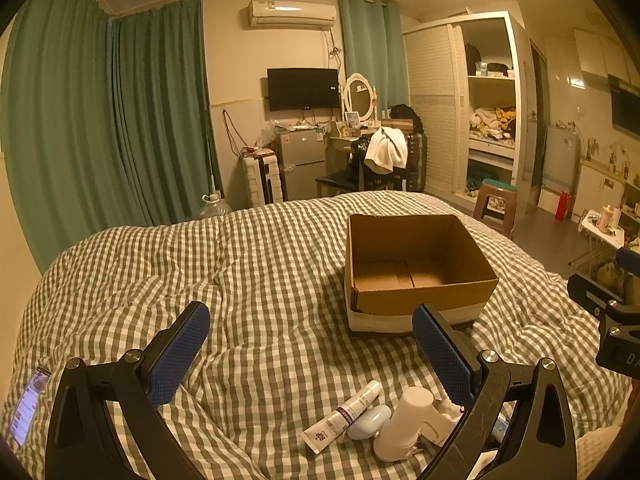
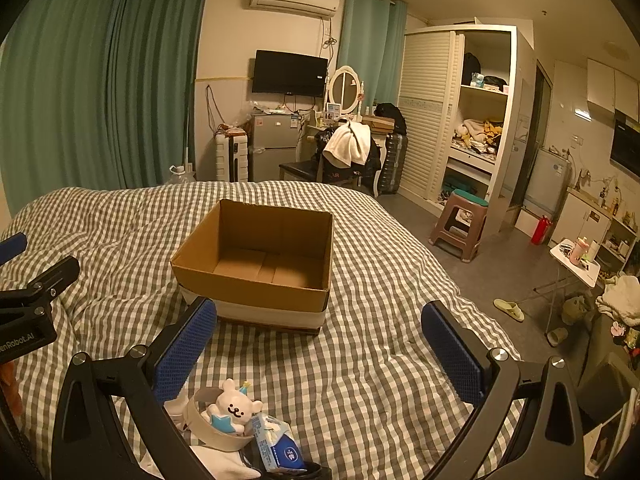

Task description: Organize objects

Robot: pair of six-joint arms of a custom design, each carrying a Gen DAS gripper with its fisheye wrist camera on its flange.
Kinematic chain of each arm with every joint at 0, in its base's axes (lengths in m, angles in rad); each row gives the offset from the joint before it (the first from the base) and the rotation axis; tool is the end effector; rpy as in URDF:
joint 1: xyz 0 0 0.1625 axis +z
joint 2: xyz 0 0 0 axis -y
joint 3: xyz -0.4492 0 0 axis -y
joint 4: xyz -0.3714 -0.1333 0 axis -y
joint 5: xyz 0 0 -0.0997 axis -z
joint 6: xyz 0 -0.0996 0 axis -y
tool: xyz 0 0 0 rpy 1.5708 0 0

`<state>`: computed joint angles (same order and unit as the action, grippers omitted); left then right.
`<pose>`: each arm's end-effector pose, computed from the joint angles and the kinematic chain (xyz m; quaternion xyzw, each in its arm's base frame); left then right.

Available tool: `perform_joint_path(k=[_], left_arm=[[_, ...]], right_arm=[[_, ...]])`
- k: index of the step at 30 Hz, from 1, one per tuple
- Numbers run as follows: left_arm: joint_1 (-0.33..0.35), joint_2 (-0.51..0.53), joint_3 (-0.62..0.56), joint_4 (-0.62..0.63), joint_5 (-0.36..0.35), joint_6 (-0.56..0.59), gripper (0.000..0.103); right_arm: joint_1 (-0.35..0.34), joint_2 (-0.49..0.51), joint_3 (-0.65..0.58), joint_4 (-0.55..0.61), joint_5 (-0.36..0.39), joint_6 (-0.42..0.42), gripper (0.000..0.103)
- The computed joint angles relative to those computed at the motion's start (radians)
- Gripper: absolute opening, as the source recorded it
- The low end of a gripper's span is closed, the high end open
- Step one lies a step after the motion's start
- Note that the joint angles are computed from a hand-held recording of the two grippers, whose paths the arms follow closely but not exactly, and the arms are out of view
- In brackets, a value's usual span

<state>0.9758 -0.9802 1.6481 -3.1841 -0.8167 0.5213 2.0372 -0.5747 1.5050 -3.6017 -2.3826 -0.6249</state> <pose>-0.2025 -0.6587 0.3439 0.2962 0.7909 -0.4351 0.3120 0.3717 -0.6025 0.1667 0.2299 -0.7766 0.4523 0.3735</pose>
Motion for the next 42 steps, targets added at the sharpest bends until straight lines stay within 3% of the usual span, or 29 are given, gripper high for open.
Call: perform_joint_path(k=[23, 27, 42], left_arm=[[0.009, -0.010, 0.012, 0.013, -0.036, -0.015, 0.103], [0.010, -0.021, 0.012, 0.037, -0.054, -0.055, 0.103], [-0.001, -0.026, 0.020, 0.017, -0.062, -0.016, 0.103]], right_arm=[[-0.007, -0.005, 0.006, 0.019, 0.031, -0.029, 0.103], [-0.011, -0.020, 0.025, 0.030, 0.068, -0.032, 0.103], [-0.005, -0.031, 0.043, 0.015, 0.098, -0.057, 0.103]])
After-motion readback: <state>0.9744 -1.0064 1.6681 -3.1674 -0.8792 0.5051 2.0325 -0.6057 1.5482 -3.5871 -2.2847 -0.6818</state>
